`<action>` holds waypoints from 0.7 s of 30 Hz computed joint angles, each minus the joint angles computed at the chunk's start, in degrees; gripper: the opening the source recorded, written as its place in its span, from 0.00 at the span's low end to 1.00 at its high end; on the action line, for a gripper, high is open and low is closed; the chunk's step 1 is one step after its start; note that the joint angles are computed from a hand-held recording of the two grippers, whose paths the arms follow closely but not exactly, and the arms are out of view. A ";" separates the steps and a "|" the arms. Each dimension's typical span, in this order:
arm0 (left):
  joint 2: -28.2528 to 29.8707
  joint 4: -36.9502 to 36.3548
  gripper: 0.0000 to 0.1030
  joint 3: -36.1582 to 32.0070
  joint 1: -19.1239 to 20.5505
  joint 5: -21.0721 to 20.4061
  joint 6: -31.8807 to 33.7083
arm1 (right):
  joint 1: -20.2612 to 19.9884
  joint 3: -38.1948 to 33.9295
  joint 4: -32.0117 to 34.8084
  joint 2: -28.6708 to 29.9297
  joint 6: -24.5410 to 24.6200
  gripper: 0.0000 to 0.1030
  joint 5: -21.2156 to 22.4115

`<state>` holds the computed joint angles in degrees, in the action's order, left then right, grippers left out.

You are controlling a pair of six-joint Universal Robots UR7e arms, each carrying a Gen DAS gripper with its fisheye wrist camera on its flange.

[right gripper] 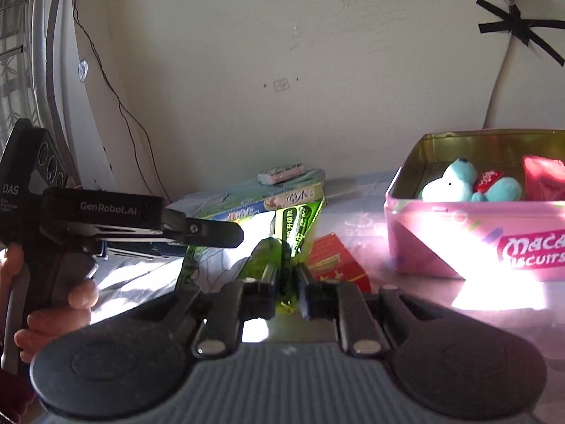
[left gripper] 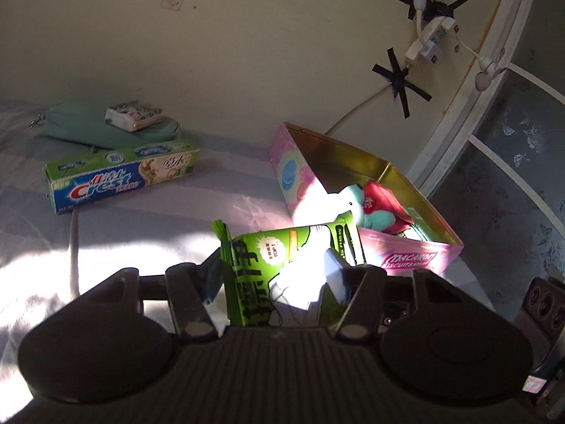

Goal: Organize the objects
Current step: 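Lower the green packet into the pink tin and open the right tool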

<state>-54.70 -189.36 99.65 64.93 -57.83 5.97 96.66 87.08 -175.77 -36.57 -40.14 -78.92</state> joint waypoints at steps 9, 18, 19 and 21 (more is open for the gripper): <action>13.59 5.47 0.58 -21.55 -1.83 -4.53 14.25 | -1.67 -6.66 -7.24 0.67 5.06 0.12 -0.74; 25.90 17.60 0.58 -42.46 0.25 -3.69 14.04 | -1.79 -24.94 1.37 8.16 7.07 0.13 -9.14; 27.04 18.61 0.58 -44.33 0.53 -3.62 14.26 | -1.67 -26.82 1.64 9.29 7.05 0.13 -10.14; 29.08 20.85 0.58 -47.72 1.07 -3.83 14.29 | -1.38 -29.96 1.12 11.44 6.92 0.16 -12.34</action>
